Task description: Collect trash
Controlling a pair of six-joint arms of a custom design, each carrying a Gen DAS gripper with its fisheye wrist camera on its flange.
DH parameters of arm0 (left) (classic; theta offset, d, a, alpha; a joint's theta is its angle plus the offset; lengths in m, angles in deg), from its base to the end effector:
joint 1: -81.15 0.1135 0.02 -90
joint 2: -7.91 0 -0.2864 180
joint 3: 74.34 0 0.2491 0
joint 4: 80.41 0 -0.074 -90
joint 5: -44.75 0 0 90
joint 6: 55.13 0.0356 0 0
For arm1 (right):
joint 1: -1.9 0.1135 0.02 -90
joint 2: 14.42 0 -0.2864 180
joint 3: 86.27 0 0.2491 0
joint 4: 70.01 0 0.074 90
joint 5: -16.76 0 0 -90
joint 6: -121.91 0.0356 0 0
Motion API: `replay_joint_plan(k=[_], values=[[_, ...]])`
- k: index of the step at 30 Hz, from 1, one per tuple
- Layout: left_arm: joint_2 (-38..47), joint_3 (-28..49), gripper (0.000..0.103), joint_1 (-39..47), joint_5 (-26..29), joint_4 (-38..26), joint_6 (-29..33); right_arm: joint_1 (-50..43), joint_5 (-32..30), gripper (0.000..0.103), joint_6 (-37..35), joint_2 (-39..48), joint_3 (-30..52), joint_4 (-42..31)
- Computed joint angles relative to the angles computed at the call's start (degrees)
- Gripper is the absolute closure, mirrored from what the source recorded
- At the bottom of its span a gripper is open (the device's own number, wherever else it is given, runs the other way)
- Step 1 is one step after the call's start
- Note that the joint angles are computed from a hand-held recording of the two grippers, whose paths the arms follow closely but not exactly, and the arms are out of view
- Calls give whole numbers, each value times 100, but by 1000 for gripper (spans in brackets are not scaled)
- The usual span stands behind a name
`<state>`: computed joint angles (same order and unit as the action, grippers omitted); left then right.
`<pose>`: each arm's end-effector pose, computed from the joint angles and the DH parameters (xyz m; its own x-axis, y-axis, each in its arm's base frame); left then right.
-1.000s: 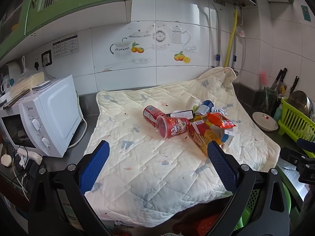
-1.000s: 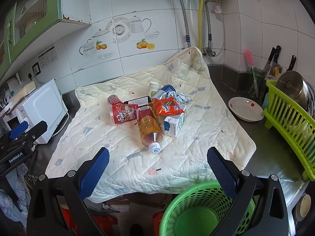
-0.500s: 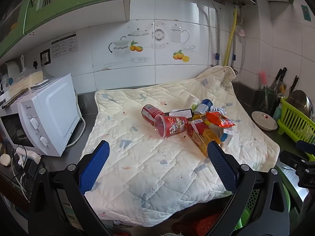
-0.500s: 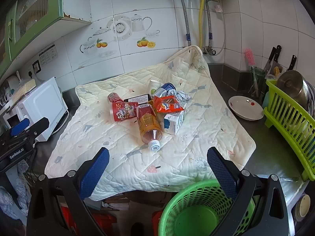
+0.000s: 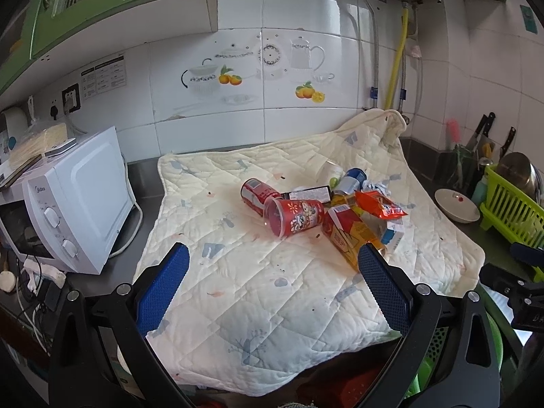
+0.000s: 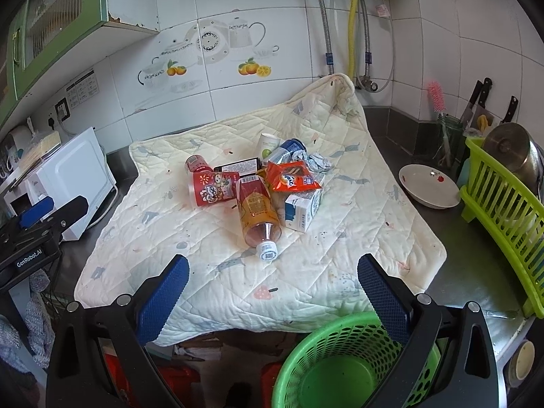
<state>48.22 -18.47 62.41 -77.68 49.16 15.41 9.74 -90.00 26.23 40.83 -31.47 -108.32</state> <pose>0.1263 -0.0227 0.3061 -0.4620 -0.1402 -0.8757 -0.3175 0.9481 0.0157 0.1870 0.0361 0.2792 -0.5822 -0.1758 -0.7938 -0.4130 0.9049 0.1025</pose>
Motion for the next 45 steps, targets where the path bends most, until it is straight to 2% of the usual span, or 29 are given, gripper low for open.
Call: replay_joint_plan(k=[13,23,29,32,45], values=[[462,-117,5,1650,1307,786,910,556,300,7,65,1357,397,648],[1272,-130,5,2543,2096,1462,1304,528,295,7,85,3005,1500,818],[1764,-69,5,2897,2412,1822,1536,554,357,9,-107,4185,2747,554],[1967,-19,5,3044,2522,1951,1650,603,480,14,-265,4715,3406,304],[2725,167,5,3553,2911,2324,2011,705,715,17,-763,7167,6834,-1655]])
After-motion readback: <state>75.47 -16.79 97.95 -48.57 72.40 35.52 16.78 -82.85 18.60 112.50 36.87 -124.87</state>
